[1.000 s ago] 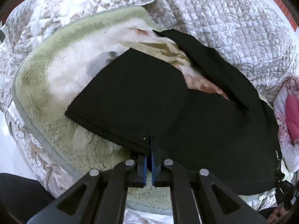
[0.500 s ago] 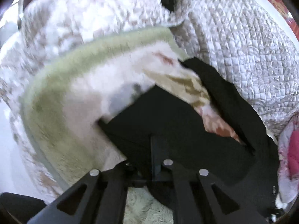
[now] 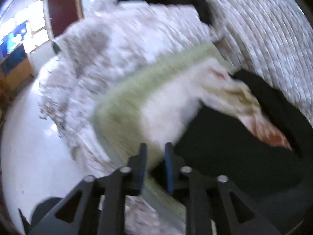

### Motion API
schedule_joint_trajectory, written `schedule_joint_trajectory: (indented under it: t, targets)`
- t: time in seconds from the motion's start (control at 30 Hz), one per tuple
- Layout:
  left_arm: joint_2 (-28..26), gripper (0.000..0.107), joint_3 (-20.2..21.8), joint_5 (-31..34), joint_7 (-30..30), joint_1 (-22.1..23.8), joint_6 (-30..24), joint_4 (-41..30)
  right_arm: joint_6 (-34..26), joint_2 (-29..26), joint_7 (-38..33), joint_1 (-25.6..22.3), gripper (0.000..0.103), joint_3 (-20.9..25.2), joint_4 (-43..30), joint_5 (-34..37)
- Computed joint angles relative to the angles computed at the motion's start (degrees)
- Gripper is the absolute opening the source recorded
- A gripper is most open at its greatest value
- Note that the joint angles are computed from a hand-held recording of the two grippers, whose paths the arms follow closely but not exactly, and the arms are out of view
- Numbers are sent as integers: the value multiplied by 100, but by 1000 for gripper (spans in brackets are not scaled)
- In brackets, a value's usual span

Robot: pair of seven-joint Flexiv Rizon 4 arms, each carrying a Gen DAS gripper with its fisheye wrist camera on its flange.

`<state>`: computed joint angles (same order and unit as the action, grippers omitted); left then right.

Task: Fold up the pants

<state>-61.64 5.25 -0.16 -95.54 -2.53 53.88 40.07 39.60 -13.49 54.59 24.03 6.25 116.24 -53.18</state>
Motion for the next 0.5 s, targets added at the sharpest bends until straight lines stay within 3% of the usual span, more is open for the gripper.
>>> schedule_joint_trajectory:
  t: [0.07,0.17,0.23,0.33,0.43,0.5]
  targets:
    - [58,36,-93,-62,36,57,199,71,-922,26,-162,207,26,84,-241,281]
    - [77,46,-657,-426,718,170,328,138,-1512,28,-388,308,27,107,-439,182]
    - [109,55,-1217,-812,1547,243,309,301,-1041,-24,-743,181,27,54,-441,-191]
    - [159,59,-1756,-1230,2600,229,-19,530,-408,-394,-1967,45,27,-9,-803,-230]
    - [242,64,-2033,-1459,3488,151,-139,859,378,-820,-2913,-33,28,-95,-1118,4]
    - [334,65,-2006,-1519,3799,35,-195,1110,504,-1108,-3625,-25,29,-53,-1357,553]
